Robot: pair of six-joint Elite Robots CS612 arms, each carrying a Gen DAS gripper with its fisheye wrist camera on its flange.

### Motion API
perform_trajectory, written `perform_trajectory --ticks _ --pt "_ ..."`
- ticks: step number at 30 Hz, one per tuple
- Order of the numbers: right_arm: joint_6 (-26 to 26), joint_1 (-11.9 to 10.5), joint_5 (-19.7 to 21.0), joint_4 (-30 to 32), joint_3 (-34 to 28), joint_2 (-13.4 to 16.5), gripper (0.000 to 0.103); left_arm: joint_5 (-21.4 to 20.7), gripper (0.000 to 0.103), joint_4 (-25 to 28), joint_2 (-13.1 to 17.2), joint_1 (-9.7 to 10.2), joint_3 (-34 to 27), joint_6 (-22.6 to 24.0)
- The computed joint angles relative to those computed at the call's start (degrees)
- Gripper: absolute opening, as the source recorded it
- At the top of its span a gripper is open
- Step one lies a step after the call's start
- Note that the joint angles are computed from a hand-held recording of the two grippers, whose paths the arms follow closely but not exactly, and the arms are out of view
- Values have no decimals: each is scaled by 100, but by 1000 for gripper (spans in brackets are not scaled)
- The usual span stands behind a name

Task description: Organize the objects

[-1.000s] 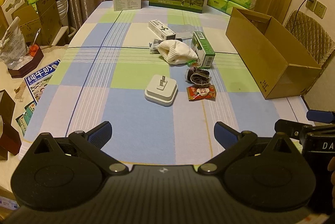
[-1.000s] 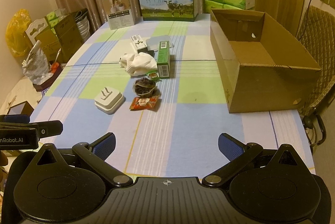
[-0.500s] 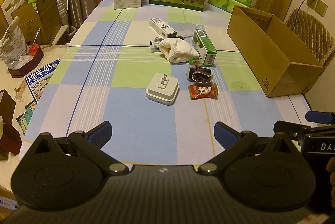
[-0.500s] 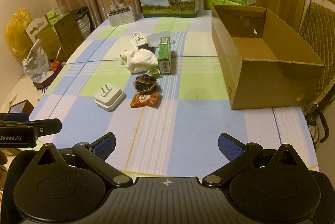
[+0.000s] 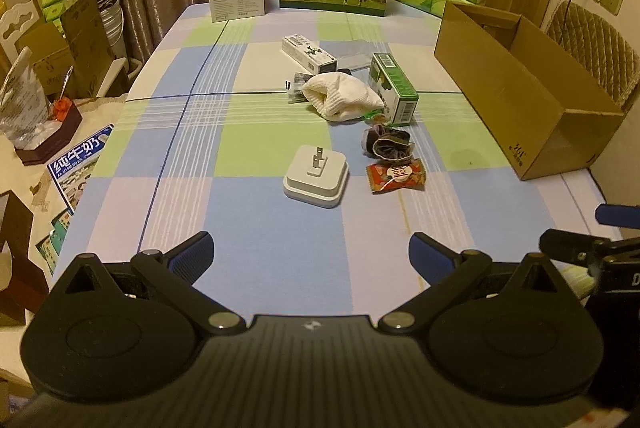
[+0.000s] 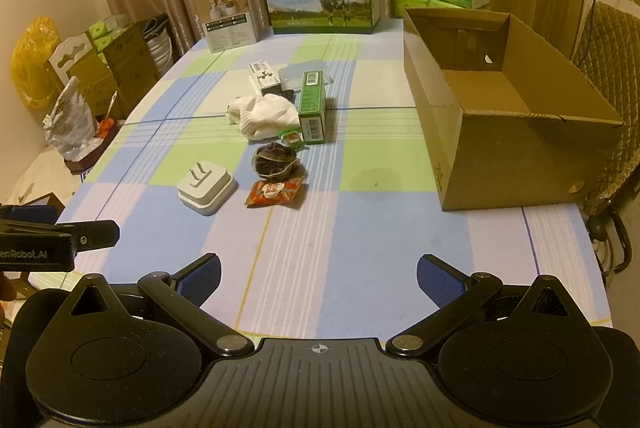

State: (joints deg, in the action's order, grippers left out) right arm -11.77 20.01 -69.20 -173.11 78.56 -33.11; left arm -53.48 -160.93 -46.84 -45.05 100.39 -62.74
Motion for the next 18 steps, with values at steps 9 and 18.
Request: perform_trajectory --ticks 9,18 --pt "-96 16 163 22 -278 204 101 -223 101 -224 168 210 -106 651" --pt "-286 83 297 234 -847 583 100 -498 100 -465 495 491 -406 1363"
